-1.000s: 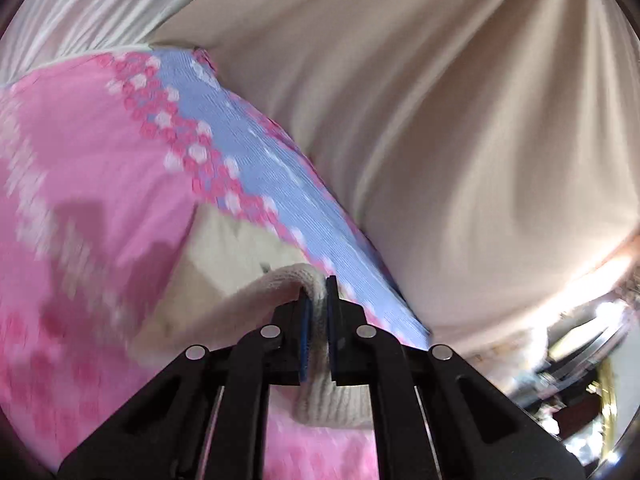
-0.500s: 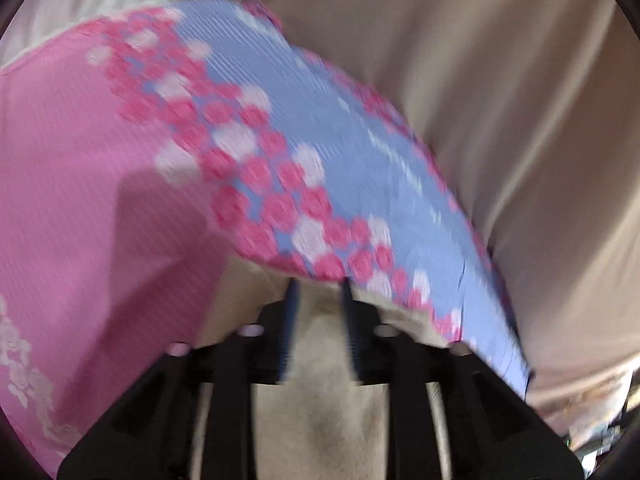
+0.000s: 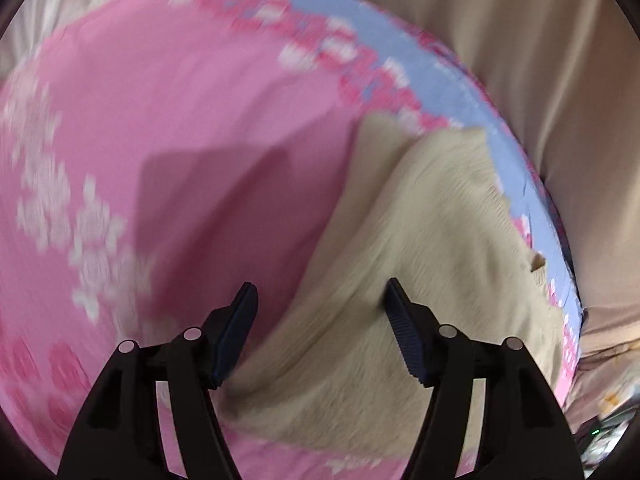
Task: Fold small clothes
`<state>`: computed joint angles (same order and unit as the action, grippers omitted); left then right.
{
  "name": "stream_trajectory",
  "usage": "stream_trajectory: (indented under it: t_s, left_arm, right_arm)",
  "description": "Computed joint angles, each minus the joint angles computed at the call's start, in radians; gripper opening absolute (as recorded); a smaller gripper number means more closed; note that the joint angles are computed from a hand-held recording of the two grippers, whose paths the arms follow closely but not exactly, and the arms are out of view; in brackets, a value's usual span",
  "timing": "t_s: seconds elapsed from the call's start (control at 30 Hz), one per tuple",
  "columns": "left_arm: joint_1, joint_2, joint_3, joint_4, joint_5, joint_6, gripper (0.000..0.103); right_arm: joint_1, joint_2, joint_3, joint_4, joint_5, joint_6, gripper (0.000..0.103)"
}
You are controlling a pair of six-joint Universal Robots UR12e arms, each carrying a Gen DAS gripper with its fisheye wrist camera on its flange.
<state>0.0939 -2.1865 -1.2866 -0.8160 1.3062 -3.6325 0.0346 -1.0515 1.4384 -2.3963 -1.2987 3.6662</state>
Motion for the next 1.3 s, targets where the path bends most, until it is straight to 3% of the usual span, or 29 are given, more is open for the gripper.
stream_trajectory:
  t_s: [0.07,0.13,0.17,0.2,0.23,0.27,0.33,0.47,0.63,0.77,0.83,0.87,0.93,0.97,1.03,1.07,1.1,1.23,1.3]
  left_arm:
    - [-0.001,0.006,-0.019,0.035,0.003,-0.041,0.065]
    - [-0.003,0.0,-0.005,0.016,0.006,-0.064,0.067]
    - [-0.001,-0.004,0.0,0.02,-0.009,-0.076,0.06]
    - [0.004,-0.009,-0.001,0.038,-0.045,-0.076,0.035]
    - [0.011,-0.015,-0.002,0.046,-0.091,-0.079,0.023]
    - [0.019,-0.017,-0.007,0.056,-0.13,-0.112,0.017]
    - [0.025,-0.008,-0.016,0.073,-0.165,-0.148,0.013]
    - [0.03,0.042,-0.053,0.102,-0.232,-0.1,0.013]
    - [0.033,0.126,-0.142,-0.012,-0.312,-0.032,0.013]
    - [0.02,0.195,-0.246,-0.128,-0.258,0.036,0.014]
    - [0.018,0.205,-0.282,-0.116,-0.238,-0.002,0.017]
    - [0.019,0.209,-0.289,-0.091,-0.233,-0.022,0.019]
    - [0.008,0.211,-0.262,-0.077,-0.189,-0.013,0.019]
    - [-0.004,0.211,-0.239,-0.052,-0.145,0.019,0.02]
    - [-0.028,0.199,-0.201,0.054,-0.083,0.101,0.028]
    - [-0.036,0.186,-0.178,0.071,-0.067,0.131,0.048]
    - [-0.047,0.165,-0.142,0.072,-0.052,0.157,0.061]
    - [-0.073,0.064,-0.026,0.051,-0.035,0.199,0.063]
    - [-0.075,0.021,0.017,-0.001,-0.045,0.189,0.055]
  right_arm:
    - [-0.003,-0.003,0.03,-0.078,0.036,0.079,0.073]
    - [-0.007,0.013,0.027,-0.114,0.104,0.098,0.068]
    - [-0.003,0.013,0.023,-0.109,0.088,0.09,0.062]
    - [-0.001,0.019,0.016,-0.114,0.088,0.08,0.04]
    - [-0.005,0.02,0.016,-0.111,0.115,0.088,0.029]
    - [-0.01,0.019,0.017,-0.123,0.133,0.124,0.026]
    - [-0.014,0.005,0.018,-0.138,0.131,0.115,0.022]
    - [-0.021,-0.064,0.031,-0.087,0.107,0.009,0.019]
    - [-0.033,-0.19,0.124,0.044,0.042,-0.066,0.019]
    - [-0.046,-0.25,0.224,0.171,0.033,-0.105,0.027]
    - [-0.037,-0.254,0.237,0.233,-0.039,-0.118,0.03]
    - [-0.038,-0.258,0.246,0.223,-0.05,-0.107,0.035]
    - [-0.044,-0.274,0.256,0.144,-0.071,-0.055,0.037]
    - [-0.044,-0.276,0.251,0.088,-0.1,-0.059,0.04]
    - [-0.044,-0.263,0.228,0.016,-0.125,-0.089,0.057]
    - [-0.046,-0.241,0.201,-0.006,-0.114,-0.107,0.066]
    - [-0.048,-0.213,0.167,0.0,-0.093,-0.117,0.067]
    - [-0.044,-0.128,0.084,0.022,-0.066,-0.136,0.067]
    - [-0.035,-0.095,0.052,0.039,-0.083,-0.137,0.067]
